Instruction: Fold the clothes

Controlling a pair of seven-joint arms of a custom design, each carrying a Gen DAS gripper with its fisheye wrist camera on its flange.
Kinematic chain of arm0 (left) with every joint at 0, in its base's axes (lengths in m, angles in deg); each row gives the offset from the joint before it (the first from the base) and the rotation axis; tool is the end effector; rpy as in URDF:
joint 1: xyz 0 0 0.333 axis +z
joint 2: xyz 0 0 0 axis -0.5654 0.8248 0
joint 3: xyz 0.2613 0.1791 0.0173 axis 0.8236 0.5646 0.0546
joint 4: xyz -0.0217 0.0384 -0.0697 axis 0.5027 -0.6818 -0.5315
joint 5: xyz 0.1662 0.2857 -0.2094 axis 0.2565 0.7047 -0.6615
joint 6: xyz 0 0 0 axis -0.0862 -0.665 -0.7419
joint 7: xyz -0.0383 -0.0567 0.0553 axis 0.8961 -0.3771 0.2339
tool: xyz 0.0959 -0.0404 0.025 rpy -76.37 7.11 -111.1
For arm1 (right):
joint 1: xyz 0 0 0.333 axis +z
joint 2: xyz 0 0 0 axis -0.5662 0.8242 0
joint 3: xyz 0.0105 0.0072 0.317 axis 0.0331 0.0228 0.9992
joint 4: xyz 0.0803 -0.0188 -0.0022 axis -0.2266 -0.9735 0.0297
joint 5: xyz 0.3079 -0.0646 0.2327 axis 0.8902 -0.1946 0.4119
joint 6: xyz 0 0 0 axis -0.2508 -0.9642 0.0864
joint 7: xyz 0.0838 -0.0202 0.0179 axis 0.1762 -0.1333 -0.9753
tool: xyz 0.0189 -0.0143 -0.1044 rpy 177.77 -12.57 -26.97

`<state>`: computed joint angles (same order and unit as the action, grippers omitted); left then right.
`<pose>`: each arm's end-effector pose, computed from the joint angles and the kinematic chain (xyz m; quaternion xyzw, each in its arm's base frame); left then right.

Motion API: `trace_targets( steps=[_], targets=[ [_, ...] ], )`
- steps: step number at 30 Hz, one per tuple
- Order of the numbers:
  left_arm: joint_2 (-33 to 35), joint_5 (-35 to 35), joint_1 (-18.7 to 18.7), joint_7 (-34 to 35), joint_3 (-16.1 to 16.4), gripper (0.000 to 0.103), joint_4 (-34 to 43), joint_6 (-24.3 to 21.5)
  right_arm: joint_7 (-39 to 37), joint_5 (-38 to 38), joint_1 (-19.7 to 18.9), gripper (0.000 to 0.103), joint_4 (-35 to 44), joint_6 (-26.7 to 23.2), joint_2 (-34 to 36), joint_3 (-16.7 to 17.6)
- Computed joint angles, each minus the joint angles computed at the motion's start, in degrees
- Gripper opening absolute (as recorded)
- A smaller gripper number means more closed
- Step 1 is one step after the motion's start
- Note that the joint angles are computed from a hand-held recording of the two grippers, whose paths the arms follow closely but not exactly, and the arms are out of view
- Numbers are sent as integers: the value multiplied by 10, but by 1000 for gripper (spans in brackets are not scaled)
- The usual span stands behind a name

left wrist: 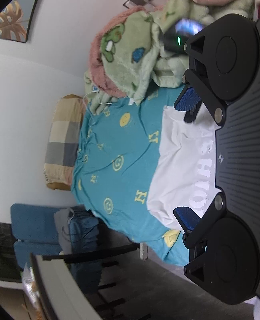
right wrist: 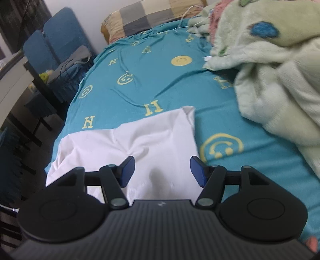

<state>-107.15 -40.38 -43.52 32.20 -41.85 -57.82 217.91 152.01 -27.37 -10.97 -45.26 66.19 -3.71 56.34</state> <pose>0.4615 -0.1753 0.7111 -0.6066 0.6921 -0.3380 0.1968 0.5031 0.3226 0.5757 -0.5098 0.7785 -0.1712 0.3236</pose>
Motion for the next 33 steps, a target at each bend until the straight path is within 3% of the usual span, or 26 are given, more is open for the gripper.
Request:
trace_targets(
  steps=[4,7,11,13,15,19,22,26,28,33],
  targets=[
    [-7,-119,-21,39,53,101,-75,28,72,0,-12,63,-65,52,-54,2],
    [-19,-216,-29,59,82,101,-143,62,118,64,-28,65,-128,132,-87,0],
    [2,-321,-26,54,106,99,-159,28,146,110,-50,66,-161,167,-103,16],
    [20,-356,-16,47,108,99,-151,-2,144,142,-50,66,-172,194,-102,15],
    [26,-387,-7,51,100,99,-157,5,122,183,-43,66,-179,220,-98,10],
    [34,-431,7,41,86,96,-171,47,77,222,-37,66,-164,204,-84,12],
    [36,-463,9,46,82,86,-183,100,68,229,-39,66,-161,208,-79,15],
    [42,-514,7,49,87,80,-189,137,69,232,-44,66,-168,220,-84,16],
    [37,-556,-4,88,92,80,-194,157,69,233,-46,66,-172,225,-87,18],
    [21,-743,-43,276,106,80,-191,201,69,239,-50,66,-179,240,-91,20]
  ],
)
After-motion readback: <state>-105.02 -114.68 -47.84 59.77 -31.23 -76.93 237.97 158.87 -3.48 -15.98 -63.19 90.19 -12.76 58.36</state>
